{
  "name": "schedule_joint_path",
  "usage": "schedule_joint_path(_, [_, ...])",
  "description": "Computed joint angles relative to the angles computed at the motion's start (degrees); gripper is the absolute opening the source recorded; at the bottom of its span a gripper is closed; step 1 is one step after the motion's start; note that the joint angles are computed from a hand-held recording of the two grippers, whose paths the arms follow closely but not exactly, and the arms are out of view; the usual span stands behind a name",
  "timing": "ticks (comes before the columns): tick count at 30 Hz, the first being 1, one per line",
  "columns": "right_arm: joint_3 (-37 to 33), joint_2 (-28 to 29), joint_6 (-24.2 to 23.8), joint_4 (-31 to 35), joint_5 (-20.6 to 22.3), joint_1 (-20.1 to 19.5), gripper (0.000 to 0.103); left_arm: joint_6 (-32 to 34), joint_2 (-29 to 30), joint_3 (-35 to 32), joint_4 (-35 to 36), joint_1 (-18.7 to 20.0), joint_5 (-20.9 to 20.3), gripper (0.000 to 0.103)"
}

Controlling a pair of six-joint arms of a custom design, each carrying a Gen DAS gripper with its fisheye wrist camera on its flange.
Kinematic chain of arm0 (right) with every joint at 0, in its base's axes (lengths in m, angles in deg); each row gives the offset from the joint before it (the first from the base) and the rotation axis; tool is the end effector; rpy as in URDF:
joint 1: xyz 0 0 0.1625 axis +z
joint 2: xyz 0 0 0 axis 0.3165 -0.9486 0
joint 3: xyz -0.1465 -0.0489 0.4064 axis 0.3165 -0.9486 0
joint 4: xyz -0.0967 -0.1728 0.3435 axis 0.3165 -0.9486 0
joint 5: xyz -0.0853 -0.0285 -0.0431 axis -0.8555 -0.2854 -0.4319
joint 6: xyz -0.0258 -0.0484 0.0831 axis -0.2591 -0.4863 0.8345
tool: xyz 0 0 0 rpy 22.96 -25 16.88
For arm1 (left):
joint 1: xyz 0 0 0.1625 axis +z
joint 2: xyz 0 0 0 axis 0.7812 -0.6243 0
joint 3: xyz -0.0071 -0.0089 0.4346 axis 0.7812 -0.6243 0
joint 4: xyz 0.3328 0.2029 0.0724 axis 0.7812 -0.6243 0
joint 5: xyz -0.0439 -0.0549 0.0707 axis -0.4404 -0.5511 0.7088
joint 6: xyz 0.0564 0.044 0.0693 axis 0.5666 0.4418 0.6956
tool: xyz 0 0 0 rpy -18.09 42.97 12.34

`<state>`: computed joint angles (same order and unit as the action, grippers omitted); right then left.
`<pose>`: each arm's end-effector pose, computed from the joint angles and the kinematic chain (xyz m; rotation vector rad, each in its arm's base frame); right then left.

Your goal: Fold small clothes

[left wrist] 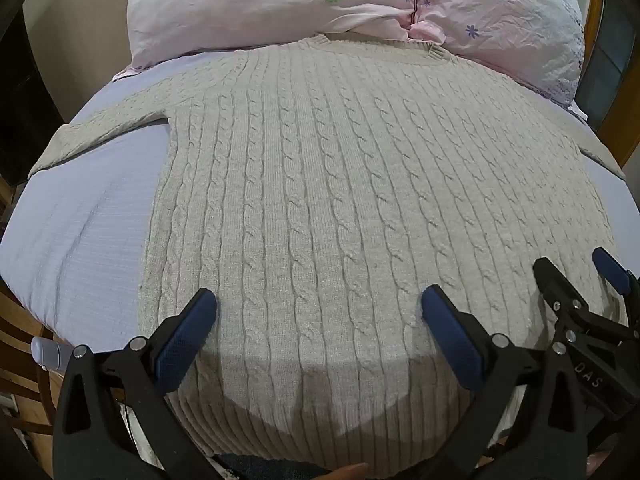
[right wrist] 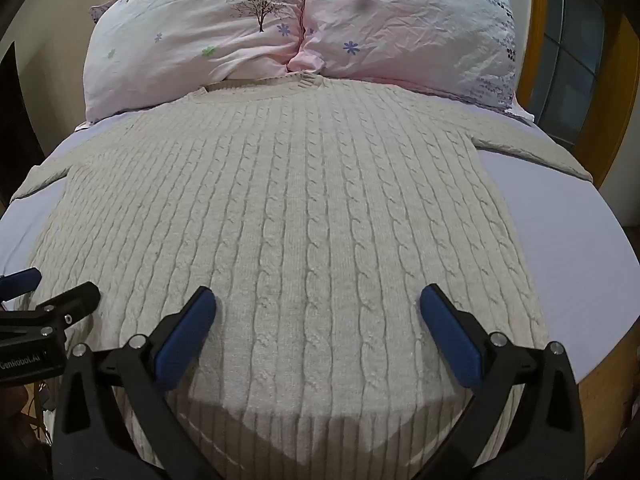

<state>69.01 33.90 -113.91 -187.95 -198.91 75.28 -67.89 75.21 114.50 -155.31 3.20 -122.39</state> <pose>0.1179 -0.7662 0.2420 0.0914 -2.1136 1.0134 -0.3425 -0.8391 0.0825 0.5083 2.3036 -0.5764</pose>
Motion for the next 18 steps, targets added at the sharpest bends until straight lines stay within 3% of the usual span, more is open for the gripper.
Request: schedule_joint_path(18, [0.1, 0.0, -0.1, -0.2, 0.0, -0.1, 0.101, -0.1, 0.0, -0.1, 0.2, 0.0, -0.1, 0.102])
